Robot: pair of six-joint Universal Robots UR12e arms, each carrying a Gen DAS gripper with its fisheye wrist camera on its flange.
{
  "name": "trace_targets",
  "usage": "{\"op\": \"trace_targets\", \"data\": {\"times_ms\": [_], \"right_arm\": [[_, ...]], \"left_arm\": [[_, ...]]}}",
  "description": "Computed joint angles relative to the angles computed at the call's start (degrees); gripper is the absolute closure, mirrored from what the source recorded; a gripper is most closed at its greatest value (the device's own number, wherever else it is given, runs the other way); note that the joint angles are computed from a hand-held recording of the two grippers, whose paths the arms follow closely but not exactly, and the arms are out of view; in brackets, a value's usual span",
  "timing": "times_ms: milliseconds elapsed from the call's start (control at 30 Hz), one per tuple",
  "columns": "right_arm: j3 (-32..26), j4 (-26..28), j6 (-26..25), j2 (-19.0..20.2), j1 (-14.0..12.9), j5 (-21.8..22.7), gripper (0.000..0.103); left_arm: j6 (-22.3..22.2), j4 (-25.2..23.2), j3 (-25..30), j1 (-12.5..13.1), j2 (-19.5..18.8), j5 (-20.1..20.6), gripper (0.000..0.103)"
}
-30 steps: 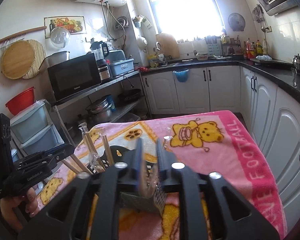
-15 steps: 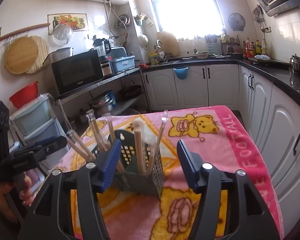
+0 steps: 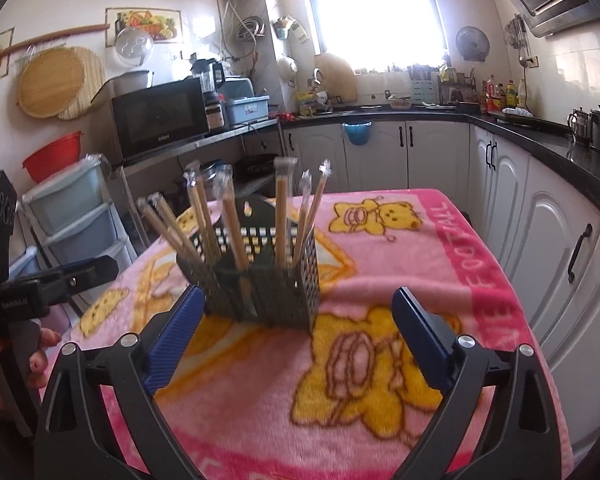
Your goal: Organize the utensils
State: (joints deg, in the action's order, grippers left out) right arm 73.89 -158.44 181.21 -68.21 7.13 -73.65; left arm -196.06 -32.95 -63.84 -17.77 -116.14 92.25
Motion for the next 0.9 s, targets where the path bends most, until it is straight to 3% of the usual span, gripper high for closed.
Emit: {"op": "trace_targets", "data": {"times_ms": [267, 400, 567, 667, 900], "right_arm": [[5.68, -4.56, -1.90, -2.29, 0.40, -0.48, 0.006], [8.93, -12.72, -2.43, -2.89, 1.13, -3.73, 0.006], [12.04, -21.99, -4.30, -2.76, 2.20, -9.57, 0.006], [13.16, -24.66, -3.14, -2.73, 1.96, -8.87, 0.006], [14.77, -29.12, -2.16, -2.13, 2.23, -12.73, 0.006]], "left_arm": [[-3.27, 6.09, -5.73, -1.10, 1.43, 2.99, 0.010], [-3.72, 9.53, -7.93, -1.72, 1.67, 5.69, 0.010], [-2.27, 13.99, -10.02, -2.48, 1.41, 9.93, 0.010], [-1.55, 17.29, -11.15, -3.18, 1.01, 12.84, 0.010], [1.10, 21.29, -12.56, -4.27, 0.32, 14.63, 0.010]]}}
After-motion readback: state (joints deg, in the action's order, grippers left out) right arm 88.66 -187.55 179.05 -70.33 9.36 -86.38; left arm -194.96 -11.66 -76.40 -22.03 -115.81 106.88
